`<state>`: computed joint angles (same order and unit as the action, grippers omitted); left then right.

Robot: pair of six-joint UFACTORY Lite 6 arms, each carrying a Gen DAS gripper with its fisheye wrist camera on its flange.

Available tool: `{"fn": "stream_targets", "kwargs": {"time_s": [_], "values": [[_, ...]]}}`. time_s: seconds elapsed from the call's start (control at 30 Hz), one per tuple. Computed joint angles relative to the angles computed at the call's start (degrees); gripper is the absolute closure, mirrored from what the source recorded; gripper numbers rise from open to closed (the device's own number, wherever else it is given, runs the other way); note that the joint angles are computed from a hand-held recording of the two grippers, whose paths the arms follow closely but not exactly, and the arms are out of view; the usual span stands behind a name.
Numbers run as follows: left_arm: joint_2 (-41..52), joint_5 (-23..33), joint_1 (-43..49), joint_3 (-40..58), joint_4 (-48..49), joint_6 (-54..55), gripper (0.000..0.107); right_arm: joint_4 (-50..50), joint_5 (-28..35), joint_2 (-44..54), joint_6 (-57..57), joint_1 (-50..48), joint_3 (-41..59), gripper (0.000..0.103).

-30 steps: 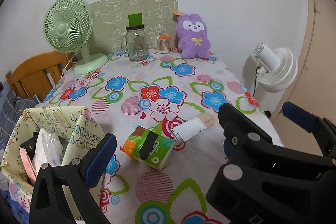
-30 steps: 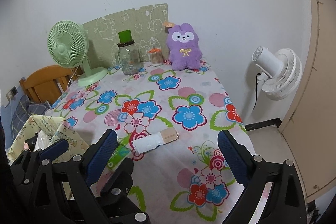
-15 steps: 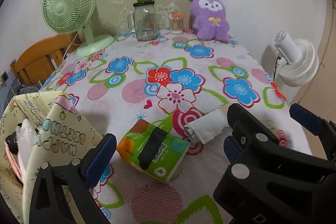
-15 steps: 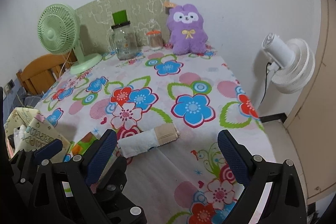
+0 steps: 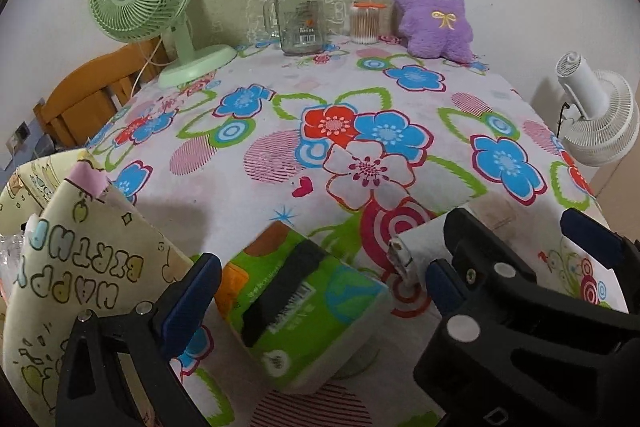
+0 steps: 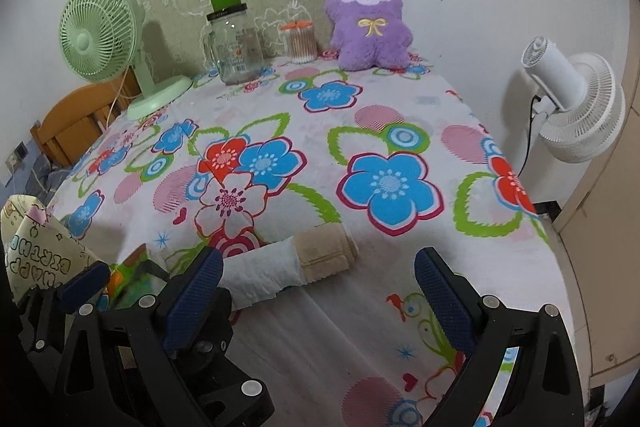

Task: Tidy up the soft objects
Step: 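Bring the left tool to the green tissue pack while the right tool reaches the white rolled strip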

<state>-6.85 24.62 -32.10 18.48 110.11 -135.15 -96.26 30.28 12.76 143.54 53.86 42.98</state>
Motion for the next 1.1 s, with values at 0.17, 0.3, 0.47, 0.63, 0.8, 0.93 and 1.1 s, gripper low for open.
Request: {"fn": "stream_targets", "kwargs": {"time_s": [0.17, 0.3, 0.47, 0.63, 0.8, 0.93, 1.1], "values": [[-0.8, -2.8, 1.6, 0.4, -1.9, 3.0, 0.004, -1.3, -2.8, 2.0, -1.3, -1.7, 2.2, 0.005], [-1.2, -2.5, 0.9, 0.2, -4.5, 5.2, 0.004, -2.4, -5.2, 4.1, -2.7, -2.8, 4.5, 0.005], [-0.2, -1.6, 0.2, 0.3, -3.5, 4.2, 0.004, -0.4, -8.7, 6.5, -6.0, -4.1, 6.4, 0.02], [-0.7, -2.6, 0.6, -0.2, -0.6, 2.3, 0.004, 0.5, -7.8, 5.8, -6.8, -3.6, 5.7, 0.042], [-0.6, -3.9, 0.3, -0.1, 2.5, 0.4, 0.004, 1.1, -8.0, 4.3, -7.3, -3.6, 4.2, 0.06], [-1.3, -4.5, -0.1, -0.8, 5.7, -2.1, 0.007, -0.2, -8.0, 2.8, -5.3, -3.3, 2.4, 0.067], [-2.8, -4.0, -1.6, -1.9, 5.4, -0.7, 0.018, -0.8, -7.6, 0.8, -2.8, -2.6, 0.2, 0.08]]}}
